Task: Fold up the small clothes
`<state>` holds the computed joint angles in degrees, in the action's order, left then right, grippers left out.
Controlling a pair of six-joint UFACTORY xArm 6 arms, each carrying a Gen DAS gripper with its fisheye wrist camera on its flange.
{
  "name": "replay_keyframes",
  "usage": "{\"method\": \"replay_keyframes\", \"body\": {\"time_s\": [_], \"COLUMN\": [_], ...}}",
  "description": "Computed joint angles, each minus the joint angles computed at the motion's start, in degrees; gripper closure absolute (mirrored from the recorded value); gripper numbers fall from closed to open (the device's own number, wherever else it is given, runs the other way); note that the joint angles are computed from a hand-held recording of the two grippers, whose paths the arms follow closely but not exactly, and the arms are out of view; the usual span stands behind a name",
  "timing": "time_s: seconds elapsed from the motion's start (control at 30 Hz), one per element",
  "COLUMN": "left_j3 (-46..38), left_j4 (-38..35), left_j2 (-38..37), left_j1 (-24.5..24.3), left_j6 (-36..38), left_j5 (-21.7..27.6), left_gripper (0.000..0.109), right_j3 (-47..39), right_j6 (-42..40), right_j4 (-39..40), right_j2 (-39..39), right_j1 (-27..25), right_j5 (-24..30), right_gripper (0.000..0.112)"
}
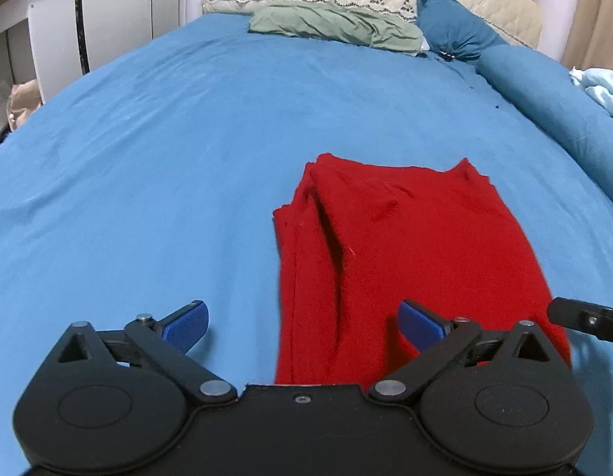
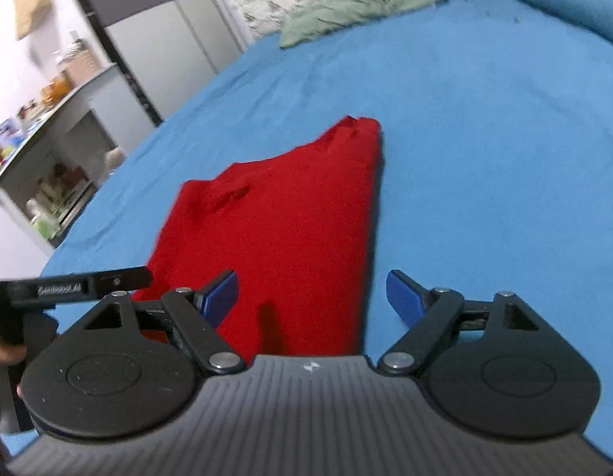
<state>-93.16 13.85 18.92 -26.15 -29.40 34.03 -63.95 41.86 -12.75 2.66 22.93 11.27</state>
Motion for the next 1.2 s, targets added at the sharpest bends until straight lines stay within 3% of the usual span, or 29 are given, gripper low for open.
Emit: {"method": "replay_keyframes", "body": {"time_s": [0.1, 0.33, 0.4, 0.5, 0.53, 0.57, 0.6, 0.63, 0.7, 0.8, 0.87, 1.0, 1.2], "left_j3": [-2.8, -1.3, -3.0, -5.4, -5.0, -4.7, -4.6, -5.1, -6.6, -6.8, -4.6, 1.3, 15.7], "left_j4": [-3.8, -9.4, -13.6, -21.5, -22.6, -24.0, -27.5, -29.9, -27.5, -22.7, -21.6, -21.5, -17.4], "left_j2": [3.3, 3.1, 4.3, 6.1, 6.0, 5.8, 5.7, 5.7, 5.8, 4.6, 2.0, -5.7, -19.8], "left_j1": [0.8, 1.8, 2.2, 2.9, 2.9, 2.8, 2.8, 2.6, 2.1, 1.0, 0.3, -2.3, -9.8], "left_j6": [2.1, 7.7, 11.5, 16.9, 17.5, 18.8, 22.0, 23.5, 22.2, 18.3, 17.8, 17.0, 10.0], "left_j5": [2.6, -1.3, -0.8, 0.3, -0.1, -0.5, -0.6, 0.1, 1.8, 1.6, -0.2, -2.9, -6.2], "left_gripper": [0.008, 0.007, 0.008, 0.012, 0.016, 0.028, 0.038, 0.064, 0.070, 0.081, 0.085, 0.086, 0.086], "right_j3": [-2.5, -2.8, -4.0, -8.5, -9.4, -9.8, -9.8, -10.0, -10.8, -10.7, -10.3, -7.2, 6.0], "right_j6": [-2.9, -6.4, -9.0, -17.4, -19.0, -19.4, -20.6, -24.2, -27.7, -23.9, -20.8, -23.3, -25.7], "right_j4": [3.5, 3.8, 7.8, 21.8, 24.6, 25.4, 26.5, 30.0, 34.8, 29.8, 27.4, 27.1, 28.4], "right_j2": [2.9, 3.6, 4.4, 7.6, 8.3, 8.7, 8.8, 9.0, 9.2, 8.6, 7.6, 1.3, -18.1], "right_j1": [-0.7, -0.5, -0.7, -0.9, -1.0, -1.0, -0.9, -0.7, -0.4, 0.1, 0.5, 1.4, 1.3], "right_j5": [3.3, 4.4, 3.4, 7.0, 7.7, 7.5, 7.1, 7.2, 8.3, 7.4, 5.8, 5.5, 10.9], "right_gripper": [0.018, 0.018, 0.018, 0.018, 0.019, 0.023, 0.038, 0.048, 0.062, 0.073, 0.075, 0.075, 0.075]}}
